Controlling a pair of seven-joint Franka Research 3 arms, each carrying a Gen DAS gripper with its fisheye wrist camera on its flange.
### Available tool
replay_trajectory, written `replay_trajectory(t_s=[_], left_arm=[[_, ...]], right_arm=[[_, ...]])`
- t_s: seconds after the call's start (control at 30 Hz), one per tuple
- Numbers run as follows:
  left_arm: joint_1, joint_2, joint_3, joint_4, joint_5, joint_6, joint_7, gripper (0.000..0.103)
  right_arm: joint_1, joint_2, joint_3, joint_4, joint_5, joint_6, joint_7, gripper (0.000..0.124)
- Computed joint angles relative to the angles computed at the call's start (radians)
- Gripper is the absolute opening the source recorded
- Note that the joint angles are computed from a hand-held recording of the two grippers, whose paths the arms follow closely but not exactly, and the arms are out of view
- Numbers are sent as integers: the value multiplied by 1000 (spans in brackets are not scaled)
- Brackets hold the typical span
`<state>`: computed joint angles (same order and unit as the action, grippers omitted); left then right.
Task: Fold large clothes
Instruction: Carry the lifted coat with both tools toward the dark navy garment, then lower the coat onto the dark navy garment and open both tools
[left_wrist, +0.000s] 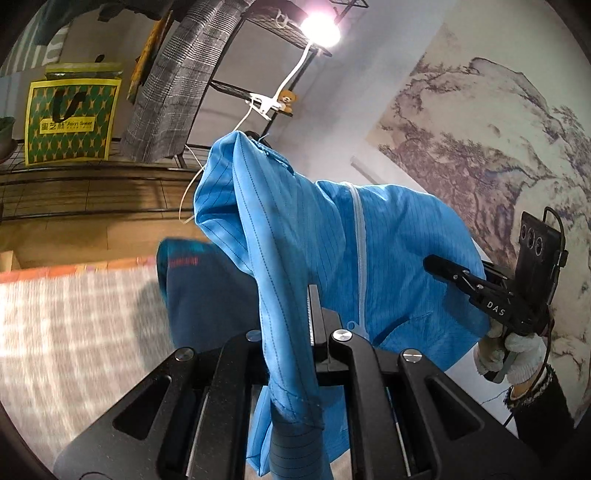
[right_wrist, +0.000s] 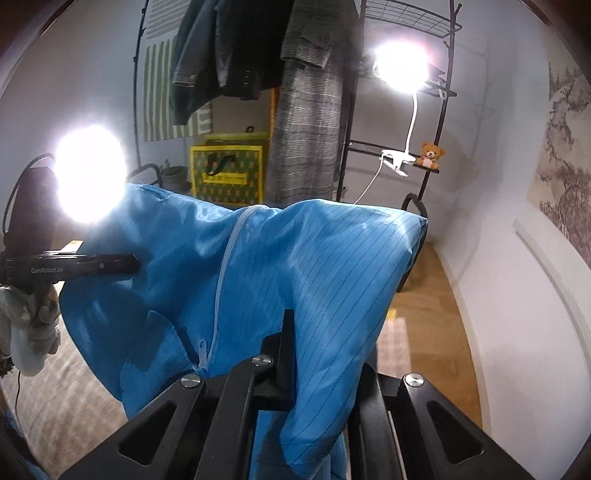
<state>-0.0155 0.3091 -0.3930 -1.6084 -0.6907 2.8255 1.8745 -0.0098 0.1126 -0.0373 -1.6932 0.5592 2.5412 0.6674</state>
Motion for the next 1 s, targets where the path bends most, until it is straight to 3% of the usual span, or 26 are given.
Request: replay_trajectory(t_s=[0.3, 0.53, 0.77, 0.87, 1.0], left_arm=[[-42, 247, 45, 281, 261, -37, -195, 5], [-42, 325, 48, 335, 394, -45, -301, 4], [-82, 366, 113, 370, 548, -64, -431, 5], [-135, 406, 177, 437, 647, -102, -508, 5], [-167, 446, 221, 496, 734, -140, -605, 9]], right_arm=[[-23, 280, 30, 276, -37, 9, 57, 3], [-42, 385, 52, 362, -86, 3, 92, 3], [-31, 486, 33, 462, -173, -27, 169, 6], [-10, 529, 7, 500, -233, 1, 230, 11], [11, 578, -33, 555, -323, -15, 334, 32]])
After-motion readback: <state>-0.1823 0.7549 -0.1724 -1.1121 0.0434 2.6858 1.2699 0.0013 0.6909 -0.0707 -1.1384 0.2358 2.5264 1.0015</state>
